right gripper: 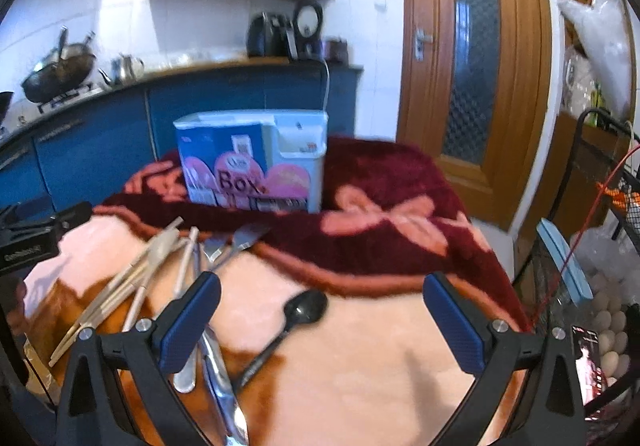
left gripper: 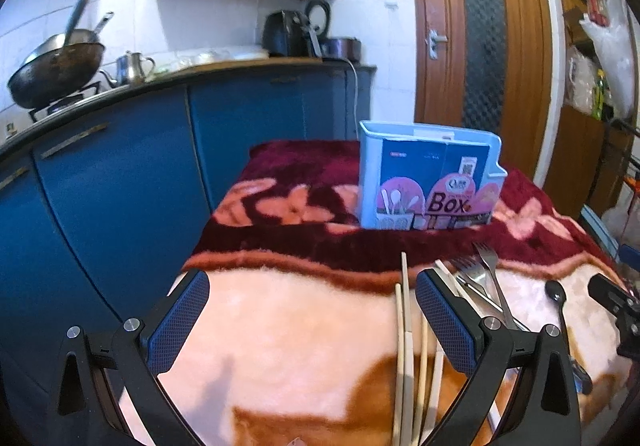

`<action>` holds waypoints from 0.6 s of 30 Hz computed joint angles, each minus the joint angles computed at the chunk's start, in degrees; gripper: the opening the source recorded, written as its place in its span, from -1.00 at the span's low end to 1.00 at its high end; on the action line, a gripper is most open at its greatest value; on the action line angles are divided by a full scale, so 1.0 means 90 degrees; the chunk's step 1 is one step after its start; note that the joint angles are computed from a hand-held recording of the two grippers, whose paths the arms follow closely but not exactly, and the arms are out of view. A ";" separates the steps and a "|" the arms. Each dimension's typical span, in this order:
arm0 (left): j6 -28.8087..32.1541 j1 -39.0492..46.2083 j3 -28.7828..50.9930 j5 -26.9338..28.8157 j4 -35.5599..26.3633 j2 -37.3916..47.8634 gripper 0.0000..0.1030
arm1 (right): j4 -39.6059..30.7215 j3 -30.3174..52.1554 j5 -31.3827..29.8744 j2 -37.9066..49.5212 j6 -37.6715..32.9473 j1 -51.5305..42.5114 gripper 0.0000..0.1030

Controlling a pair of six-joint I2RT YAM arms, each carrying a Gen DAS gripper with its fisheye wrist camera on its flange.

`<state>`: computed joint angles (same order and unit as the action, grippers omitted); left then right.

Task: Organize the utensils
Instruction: 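Lower the left tool onto a wooden chopstick while the right tool lowers onto the black spoon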

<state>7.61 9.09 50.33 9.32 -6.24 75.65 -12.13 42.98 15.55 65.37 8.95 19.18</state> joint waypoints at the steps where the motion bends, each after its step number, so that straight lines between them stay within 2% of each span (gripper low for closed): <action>1: 0.0059 -0.0012 0.0167 0.0017 -0.0240 0.0063 0.98 | -0.0268 0.0179 -0.0082 0.0106 0.0038 -0.0073 1.00; 7: 0.0424 -0.0084 0.1468 -0.0030 -0.2083 0.0760 0.98 | -0.1891 0.1314 -0.0770 0.0719 0.0114 -0.0517 1.00; 12: 0.0729 -0.0163 0.2376 -0.0112 -0.3414 0.1409 0.98 | -0.2660 0.1946 -0.0730 0.1075 -0.0107 -0.0515 1.00; 18: 0.0954 -0.0296 0.2911 -0.0461 -0.4081 0.1906 0.98 | -0.3305 0.2522 -0.0923 0.1479 -0.0257 -0.0588 1.00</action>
<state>16.20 6.42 76.53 5.17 -42.97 92.81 -41.87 65.68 7.24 78.69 6.63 13.88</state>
